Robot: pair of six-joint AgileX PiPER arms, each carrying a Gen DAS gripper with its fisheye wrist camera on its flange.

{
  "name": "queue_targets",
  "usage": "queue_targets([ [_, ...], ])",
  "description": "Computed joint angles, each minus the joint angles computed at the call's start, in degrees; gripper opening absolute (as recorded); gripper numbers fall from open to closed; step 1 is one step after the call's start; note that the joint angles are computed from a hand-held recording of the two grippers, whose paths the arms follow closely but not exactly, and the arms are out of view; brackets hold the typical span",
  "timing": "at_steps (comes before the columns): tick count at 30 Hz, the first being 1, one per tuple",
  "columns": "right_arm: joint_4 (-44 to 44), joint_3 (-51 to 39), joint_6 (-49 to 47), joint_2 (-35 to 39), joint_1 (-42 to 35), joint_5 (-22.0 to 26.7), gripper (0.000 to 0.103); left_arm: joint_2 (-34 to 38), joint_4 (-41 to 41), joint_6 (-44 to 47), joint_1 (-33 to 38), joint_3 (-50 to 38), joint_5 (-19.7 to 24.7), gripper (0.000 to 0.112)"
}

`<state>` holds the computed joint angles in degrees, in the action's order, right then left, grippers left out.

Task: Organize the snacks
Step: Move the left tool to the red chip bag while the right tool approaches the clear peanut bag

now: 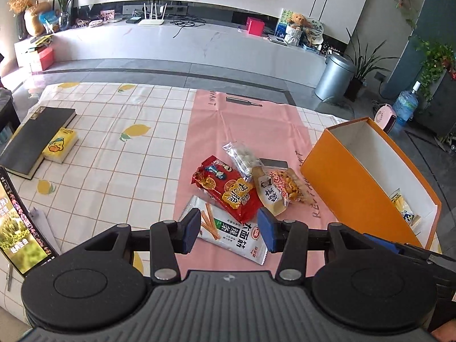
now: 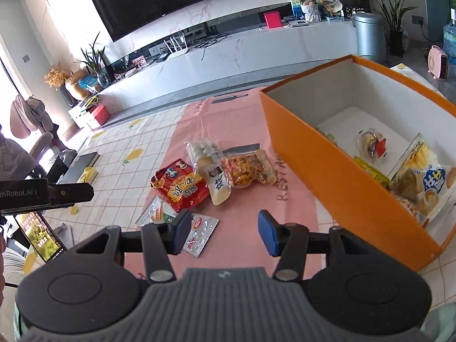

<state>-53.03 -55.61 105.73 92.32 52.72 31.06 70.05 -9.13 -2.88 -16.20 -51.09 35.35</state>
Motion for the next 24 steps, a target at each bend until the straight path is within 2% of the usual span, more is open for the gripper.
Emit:
queue_targets([
  [5,-2.05,-2.3,6.51,5.67,-0.1,0.57,0.052,4.13,-7.12,1.25,2.39,3.5,-7.37,0.054],
  [7,0.16,-3.51,4.47,7.8,-1.65,-1.85,0.052,7.29,-12.07,5.55,3.3,2.75,-7.86,0.054],
  [11,2.03,-5.81,2.82,10.97,-4.46,-4.42,0.051,12.42,-12.36,7.09,2.95,0.61,-9.16,0.054],
  [16,7.98,-9.44,-3.42,15.8,-8.77,-8.91,0.035,19.47,-17.2,12.77,3.41,-1.63,-9.84,0.044],
  [18,10.62,-11.07,-6.4,18.01,-10.28,-10.56,0.032,21.51,-19.55,15.13,3.62,-1.93,-10.37,0.042],
  [24,14.61,-13.66,-9.73,22.51,-13.58,-16.53,0.032,25.06,-28.26,22.67,4.28,-1.86,-11.72,0.042],
])
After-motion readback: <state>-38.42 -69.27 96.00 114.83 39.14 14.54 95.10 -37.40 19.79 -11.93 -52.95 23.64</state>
